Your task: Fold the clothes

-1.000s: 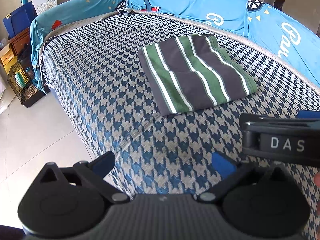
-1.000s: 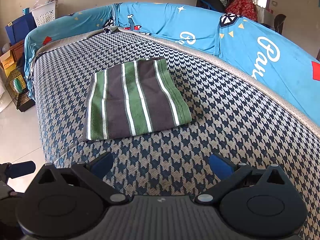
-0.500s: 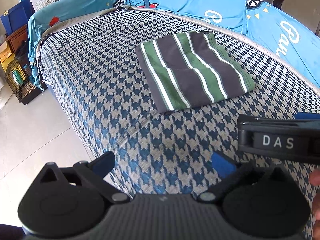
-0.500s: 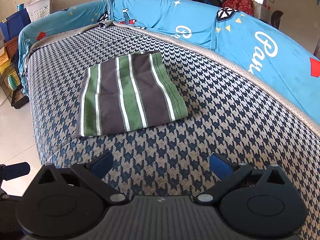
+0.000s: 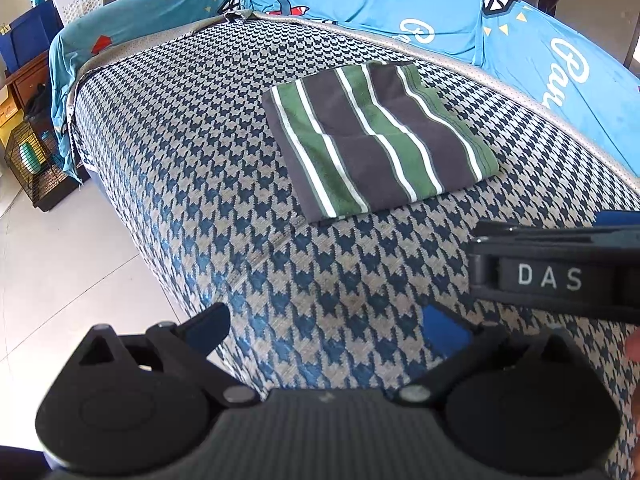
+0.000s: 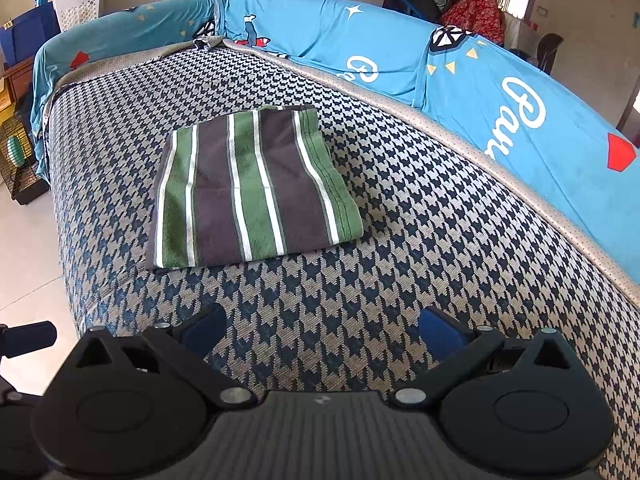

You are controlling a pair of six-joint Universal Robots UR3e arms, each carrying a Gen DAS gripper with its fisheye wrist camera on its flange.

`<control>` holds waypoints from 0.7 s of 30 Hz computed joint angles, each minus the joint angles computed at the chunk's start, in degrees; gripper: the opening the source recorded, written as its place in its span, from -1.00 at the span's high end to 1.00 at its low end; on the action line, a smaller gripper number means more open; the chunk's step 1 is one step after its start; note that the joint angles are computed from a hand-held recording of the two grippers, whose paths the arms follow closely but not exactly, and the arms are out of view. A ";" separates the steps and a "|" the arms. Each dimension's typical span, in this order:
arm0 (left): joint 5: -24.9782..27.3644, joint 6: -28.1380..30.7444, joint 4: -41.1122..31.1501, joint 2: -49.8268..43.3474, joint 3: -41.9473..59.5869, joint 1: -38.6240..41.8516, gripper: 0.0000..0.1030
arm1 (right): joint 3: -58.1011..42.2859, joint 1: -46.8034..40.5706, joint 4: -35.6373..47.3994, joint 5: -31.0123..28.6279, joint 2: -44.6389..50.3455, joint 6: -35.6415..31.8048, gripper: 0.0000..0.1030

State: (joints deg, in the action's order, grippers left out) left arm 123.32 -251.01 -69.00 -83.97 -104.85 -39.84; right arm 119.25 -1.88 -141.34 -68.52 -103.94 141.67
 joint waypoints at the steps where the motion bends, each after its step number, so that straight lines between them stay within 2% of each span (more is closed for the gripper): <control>1: 0.36 -0.15 -0.16 -0.06 0.18 -0.26 -1.00 | -0.04 -0.20 0.03 -0.05 -0.23 0.35 -1.00; 7: 3.28 -0.88 -1.88 -0.56 1.76 -1.95 -1.00 | -0.73 -1.66 0.09 0.79 -1.15 1.75 -1.00; 21: 2.19 1.47 0.76 -1.38 2.61 -2.66 -1.00 | -0.22 -1.36 -1.04 -1.95 -2.54 1.71 -1.00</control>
